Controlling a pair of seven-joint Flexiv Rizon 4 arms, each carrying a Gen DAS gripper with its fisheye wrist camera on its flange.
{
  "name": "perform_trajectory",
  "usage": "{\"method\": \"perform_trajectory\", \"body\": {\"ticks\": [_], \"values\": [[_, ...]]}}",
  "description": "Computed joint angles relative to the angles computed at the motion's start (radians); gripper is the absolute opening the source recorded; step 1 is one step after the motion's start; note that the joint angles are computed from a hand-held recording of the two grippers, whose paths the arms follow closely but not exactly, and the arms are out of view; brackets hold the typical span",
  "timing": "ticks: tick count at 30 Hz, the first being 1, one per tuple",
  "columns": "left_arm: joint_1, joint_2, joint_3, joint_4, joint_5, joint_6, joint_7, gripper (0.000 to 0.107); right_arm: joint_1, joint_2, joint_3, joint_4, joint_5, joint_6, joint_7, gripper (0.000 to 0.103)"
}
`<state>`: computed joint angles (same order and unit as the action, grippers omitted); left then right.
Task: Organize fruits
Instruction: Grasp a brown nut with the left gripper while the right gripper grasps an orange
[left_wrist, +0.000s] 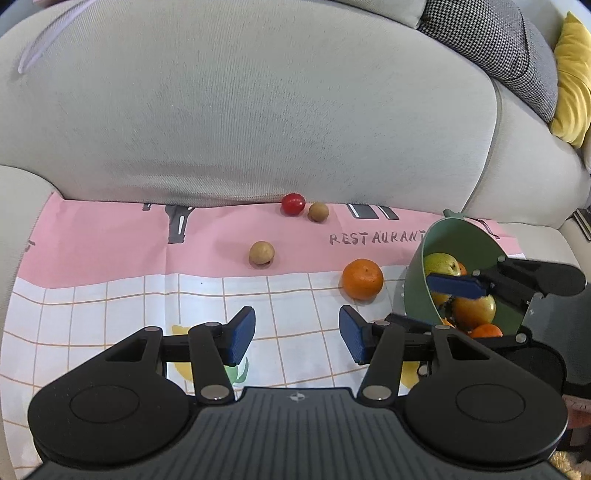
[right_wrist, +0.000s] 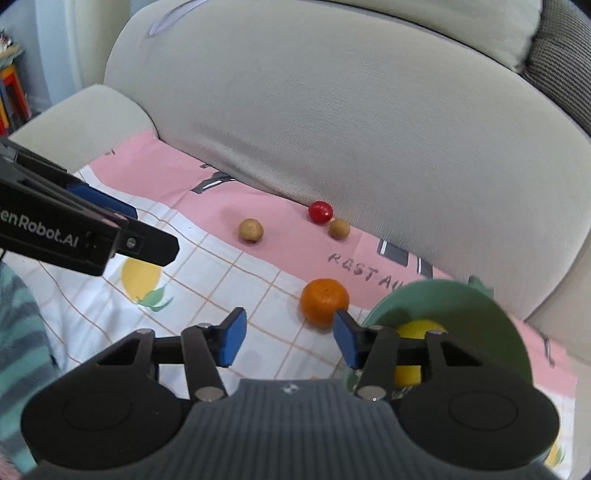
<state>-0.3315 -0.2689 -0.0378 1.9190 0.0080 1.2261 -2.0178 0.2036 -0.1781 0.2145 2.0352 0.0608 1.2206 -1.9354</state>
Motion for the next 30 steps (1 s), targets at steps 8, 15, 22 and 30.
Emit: {"method": "perform_trajectory", "body": {"ticks": [8, 15, 22, 30], "values": [[0.032, -0.053, -0.034, 0.001, -0.076, 0.051, 0.086, 0.057, -0.023, -0.084, 0.018, -0.063, -0.024, 0.019, -0.148, 0.037], [0.058, -0.102, -0.077, 0.015, -0.168, 0.117, 0.195, 0.057, -0.056, -0.143, 0.046, -0.132, -0.001, -0.002, -0.289, 0.036], [0.032, -0.169, -0.060, -0.036, -0.185, 0.104, 0.243, 0.057, -0.093, -0.196, 0.066, -0.238, 0.021, -0.124, -0.387, 0.037], [0.002, -0.207, 0.015, -0.086, -0.136, 0.081, 0.199, 0.056, -0.018, -0.245, -0.002, -0.315, -0.049, -0.326, -0.367, 0.043]]}}
